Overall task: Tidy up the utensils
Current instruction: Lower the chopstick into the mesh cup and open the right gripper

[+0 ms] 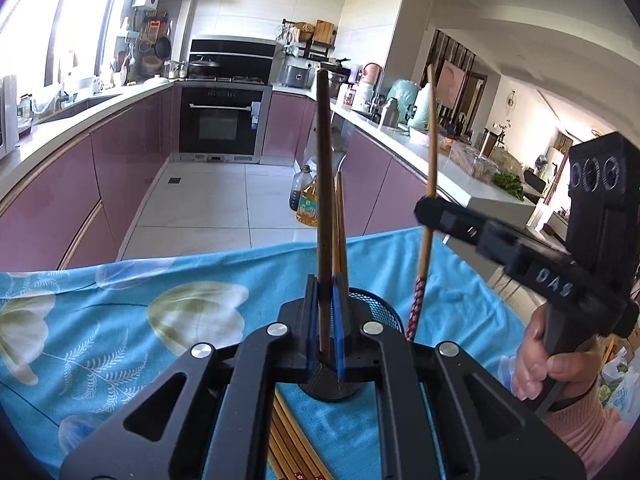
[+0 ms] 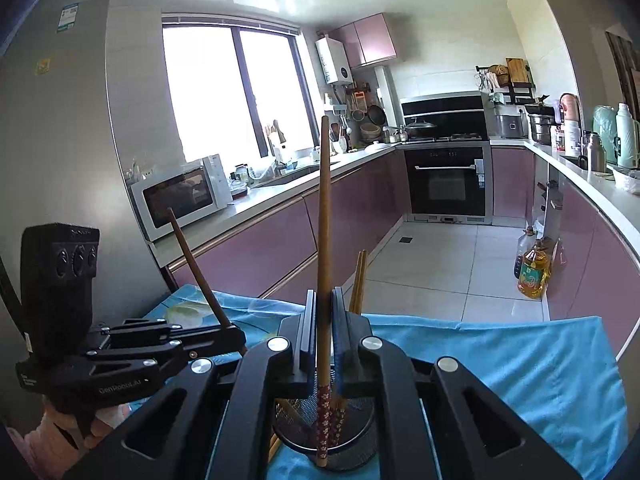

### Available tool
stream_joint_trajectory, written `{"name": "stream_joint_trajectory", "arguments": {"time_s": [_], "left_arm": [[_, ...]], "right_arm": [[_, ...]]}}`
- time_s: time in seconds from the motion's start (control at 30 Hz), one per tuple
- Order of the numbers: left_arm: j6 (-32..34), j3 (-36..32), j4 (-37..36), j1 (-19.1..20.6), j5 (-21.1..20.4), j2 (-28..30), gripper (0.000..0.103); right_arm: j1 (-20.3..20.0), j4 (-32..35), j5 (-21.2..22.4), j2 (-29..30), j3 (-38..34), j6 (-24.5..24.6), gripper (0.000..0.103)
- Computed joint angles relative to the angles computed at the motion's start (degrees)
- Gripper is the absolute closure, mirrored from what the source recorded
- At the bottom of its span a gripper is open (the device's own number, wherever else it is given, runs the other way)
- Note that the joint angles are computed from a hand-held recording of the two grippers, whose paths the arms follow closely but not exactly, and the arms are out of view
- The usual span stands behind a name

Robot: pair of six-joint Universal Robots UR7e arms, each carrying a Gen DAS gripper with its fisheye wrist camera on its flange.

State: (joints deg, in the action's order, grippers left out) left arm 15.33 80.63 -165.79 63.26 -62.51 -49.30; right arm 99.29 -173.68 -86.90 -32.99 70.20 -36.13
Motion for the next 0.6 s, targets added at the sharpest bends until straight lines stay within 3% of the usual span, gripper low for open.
{"name": "stream_joint_trajectory", "arguments": {"time_s": [0.23, 0.6], "left_arm": [[0.15, -1.51, 2.46, 0.38, 0.55, 1.36, 0.095], [-0.35, -3.88, 5.92, 1.42, 0.66, 3.13, 0.095]], "right_arm": [[0.31, 0.4, -1.12, 0.58, -0.75, -0.13, 0.097], [-0.4, 14.21, -8.83, 4.03, -6.9, 1.37, 0.096]]}}
